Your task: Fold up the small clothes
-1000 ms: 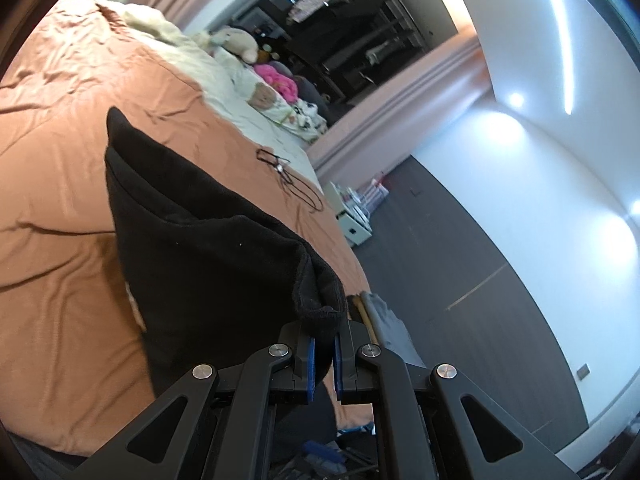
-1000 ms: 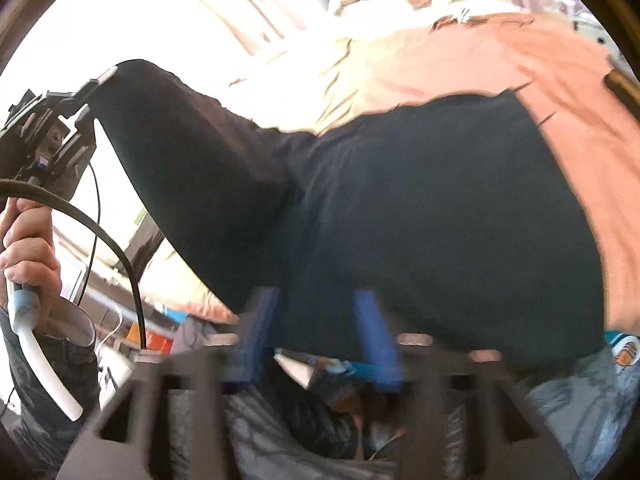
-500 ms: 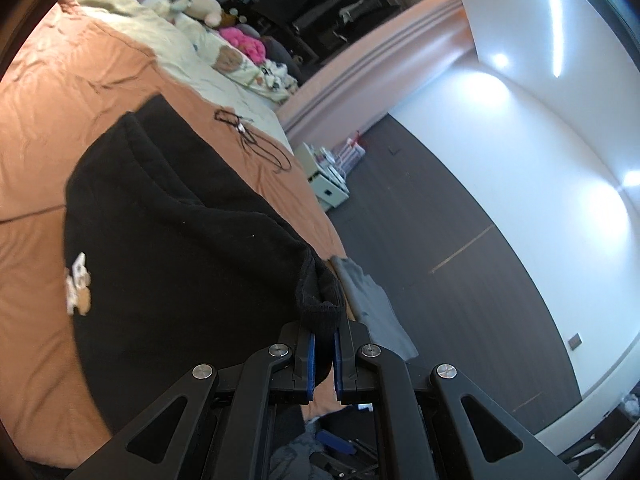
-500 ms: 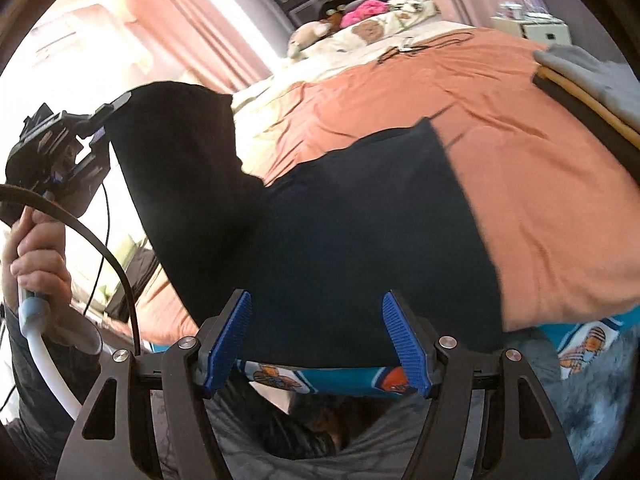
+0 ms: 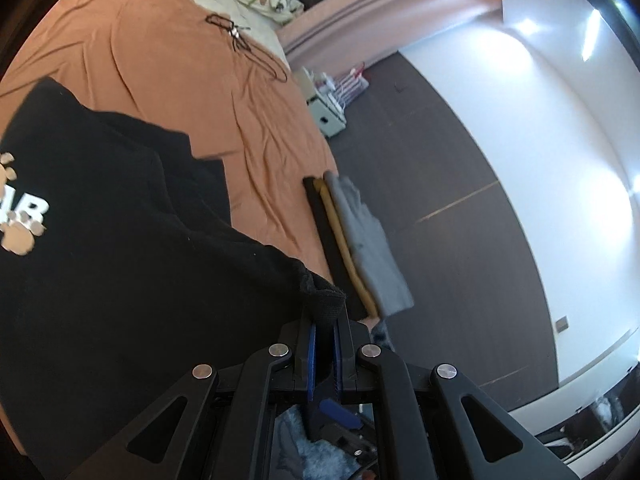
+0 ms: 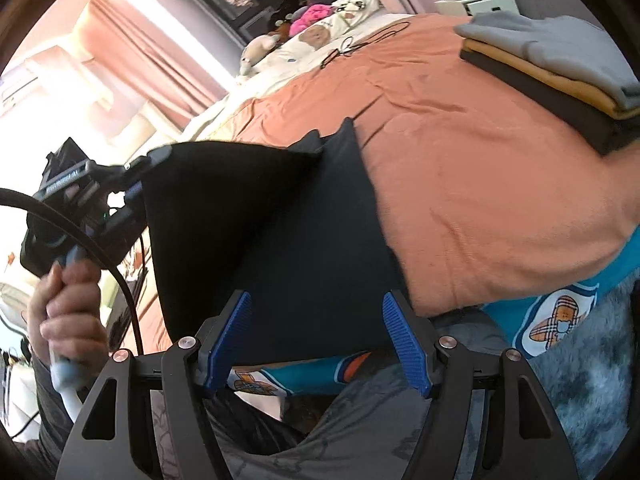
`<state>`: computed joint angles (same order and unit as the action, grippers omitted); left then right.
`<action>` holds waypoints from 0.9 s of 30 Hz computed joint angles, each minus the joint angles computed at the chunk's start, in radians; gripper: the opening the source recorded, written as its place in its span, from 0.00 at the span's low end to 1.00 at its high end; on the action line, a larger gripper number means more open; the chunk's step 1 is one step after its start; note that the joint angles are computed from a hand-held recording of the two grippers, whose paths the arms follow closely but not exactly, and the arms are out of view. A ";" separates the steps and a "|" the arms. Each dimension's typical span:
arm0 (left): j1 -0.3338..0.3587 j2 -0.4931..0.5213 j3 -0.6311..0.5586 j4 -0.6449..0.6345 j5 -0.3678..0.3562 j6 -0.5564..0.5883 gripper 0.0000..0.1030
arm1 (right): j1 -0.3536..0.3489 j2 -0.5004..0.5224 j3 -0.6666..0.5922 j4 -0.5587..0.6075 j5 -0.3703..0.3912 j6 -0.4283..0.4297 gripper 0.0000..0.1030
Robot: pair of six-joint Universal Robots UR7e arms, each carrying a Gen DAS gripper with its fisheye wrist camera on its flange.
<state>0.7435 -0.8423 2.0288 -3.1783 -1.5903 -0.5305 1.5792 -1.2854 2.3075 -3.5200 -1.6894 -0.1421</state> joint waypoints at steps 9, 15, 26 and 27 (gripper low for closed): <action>-0.022 0.064 -0.010 0.025 -0.025 -0.021 0.06 | -0.055 -0.051 0.051 -0.010 0.042 0.019 0.65; -0.020 0.096 -0.002 0.040 -0.045 -0.037 0.06 | -0.084 -0.084 0.086 0.001 0.058 0.037 0.65; -0.021 0.183 -0.019 0.071 -0.058 -0.045 0.06 | -0.111 -0.133 0.099 0.042 0.070 0.058 0.65; -0.019 0.186 -0.025 0.099 -0.055 -0.049 0.06 | -0.114 -0.134 0.096 0.048 0.073 0.058 0.65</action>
<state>0.7247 -0.6561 2.0041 -3.0798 -1.6455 -0.5794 1.4648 -1.4197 2.4031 -3.4722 -1.6167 -0.0837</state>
